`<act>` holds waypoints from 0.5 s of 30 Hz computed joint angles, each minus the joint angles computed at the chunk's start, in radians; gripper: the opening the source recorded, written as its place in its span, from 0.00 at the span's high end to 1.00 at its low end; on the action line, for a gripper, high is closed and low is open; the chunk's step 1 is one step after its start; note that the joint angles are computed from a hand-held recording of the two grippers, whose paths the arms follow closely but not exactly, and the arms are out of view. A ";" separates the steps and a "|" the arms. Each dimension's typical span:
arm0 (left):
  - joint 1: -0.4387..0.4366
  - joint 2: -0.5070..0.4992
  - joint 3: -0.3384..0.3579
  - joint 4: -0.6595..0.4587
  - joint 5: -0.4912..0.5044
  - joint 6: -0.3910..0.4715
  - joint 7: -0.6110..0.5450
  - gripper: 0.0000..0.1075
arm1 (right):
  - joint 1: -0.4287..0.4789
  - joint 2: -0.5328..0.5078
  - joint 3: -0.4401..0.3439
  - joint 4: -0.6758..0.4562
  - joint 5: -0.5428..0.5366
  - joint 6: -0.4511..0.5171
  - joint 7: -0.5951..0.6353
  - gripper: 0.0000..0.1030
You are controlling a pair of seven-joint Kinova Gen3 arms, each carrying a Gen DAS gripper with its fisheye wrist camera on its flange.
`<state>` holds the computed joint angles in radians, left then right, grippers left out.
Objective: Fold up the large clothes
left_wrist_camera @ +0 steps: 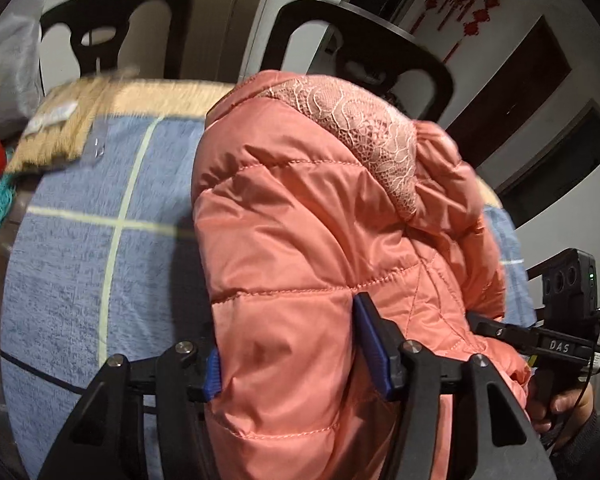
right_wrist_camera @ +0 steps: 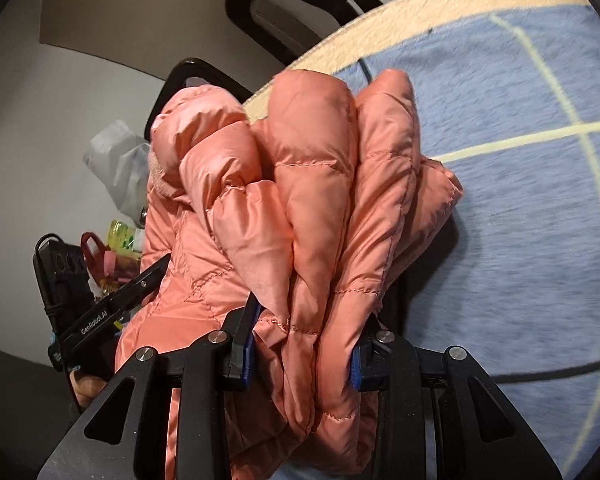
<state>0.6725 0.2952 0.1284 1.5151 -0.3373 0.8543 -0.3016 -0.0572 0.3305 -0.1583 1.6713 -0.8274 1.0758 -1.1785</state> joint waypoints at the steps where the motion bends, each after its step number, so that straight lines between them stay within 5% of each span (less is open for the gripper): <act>1: 0.003 -0.003 -0.008 0.021 0.001 -0.024 0.005 0.39 | -0.015 0.006 0.004 0.013 0.011 -0.026 -0.011 0.55; 3: 0.032 -0.004 -0.031 0.051 -0.031 -0.061 0.043 0.37 | -0.007 0.013 0.006 0.026 0.010 -0.040 -0.018 0.42; 15: 0.111 -0.081 0.020 0.047 -0.183 0.106 0.239 0.38 | -0.048 -0.132 0.030 -0.019 0.159 -0.018 -0.135 0.38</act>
<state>0.7832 0.2146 0.1481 1.5616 -0.5204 0.9599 -0.0629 -0.1055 0.1988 -0.1284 1.6522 -0.6680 1.0574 -1.3133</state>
